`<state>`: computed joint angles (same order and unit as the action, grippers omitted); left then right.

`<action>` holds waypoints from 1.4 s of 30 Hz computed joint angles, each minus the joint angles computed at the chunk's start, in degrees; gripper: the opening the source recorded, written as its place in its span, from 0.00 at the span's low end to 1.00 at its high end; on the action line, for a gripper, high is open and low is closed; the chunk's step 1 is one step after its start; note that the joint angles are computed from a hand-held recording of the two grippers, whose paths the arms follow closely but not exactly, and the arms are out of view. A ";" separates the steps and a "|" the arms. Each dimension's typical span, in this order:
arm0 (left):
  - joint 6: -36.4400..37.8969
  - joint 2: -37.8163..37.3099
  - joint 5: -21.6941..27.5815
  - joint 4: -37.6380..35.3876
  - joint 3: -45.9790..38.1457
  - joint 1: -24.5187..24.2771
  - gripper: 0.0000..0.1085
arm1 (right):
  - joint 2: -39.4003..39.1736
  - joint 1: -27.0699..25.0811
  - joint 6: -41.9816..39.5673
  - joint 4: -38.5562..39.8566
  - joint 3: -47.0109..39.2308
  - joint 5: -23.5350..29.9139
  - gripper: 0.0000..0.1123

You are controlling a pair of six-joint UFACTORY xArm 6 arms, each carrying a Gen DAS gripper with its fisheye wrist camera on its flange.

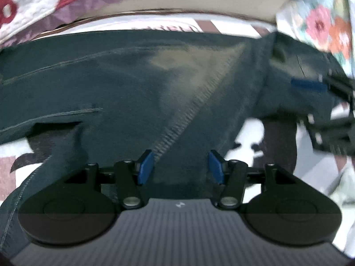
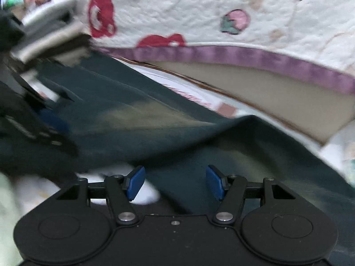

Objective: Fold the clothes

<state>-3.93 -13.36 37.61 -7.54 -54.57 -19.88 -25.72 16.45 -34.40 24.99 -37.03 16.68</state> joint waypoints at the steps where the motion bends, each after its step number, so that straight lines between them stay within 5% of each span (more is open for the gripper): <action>1: -0.70 -0.16 -0.26 0.46 0.10 0.52 0.50 | 0.76 0.20 -2.58 5.98 -1.60 2.95 0.58; 3: -3.24 -0.27 -0.79 3.02 0.37 1.42 0.50 | 2.33 0.01 -6.00 16.31 -4.40 8.85 0.58; 7: -9.42 -0.90 -0.33 9.44 1.21 3.20 0.48 | 3.86 3.63 -6.83 30.73 -4.73 8.22 0.58; 10: -5.75 -4.63 -3.43 1.75 4.22 4.89 0.47 | 7.27 6.13 1.42 33.15 -6.30 7.15 0.49; 17: -2.97 -8.79 -6.55 -6.50 7.67 6.81 0.31 | 2.93 5.75 9.45 31.57 -2.54 16.34 0.43; 22: -1.90 -7.88 -7.63 -8.18 7.43 7.16 0.31 | 6.62 7.35 1.53 46.67 -3.66 14.31 0.38; 23: -0.87 -8.36 -8.09 -8.68 7.75 6.96 0.31 | 7.62 8.00 -0.48 49.47 -4.31 13.33 0.15; 29: 1.20 -13.14 -11.06 -7.22 9.52 6.19 0.42 | 10.91 7.11 -7.12 50.72 -13.30 17.92 0.10; 31: 5.73 -15.22 -13.42 -11.35 11.07 6.03 0.48 | 12.18 6.65 -6.18 48.37 -17.08 18.84 0.09; 35: 21.96 -14.68 -15.92 -32.82 11.92 6.10 0.57 | 15.37 4.80 -2.72 49.65 -23.36 20.61 0.07; 38: 22.66 -11.92 -16.16 -36.59 10.85 6.67 0.56 | 17.52 4.51 -3.39 53.00 -26.09 18.40 0.07; 42: 33.79 -11.64 -16.00 -47.23 9.88 5.44 0.57 | 22.43 4.91 -3.11 52.45 -30.63 17.01 0.07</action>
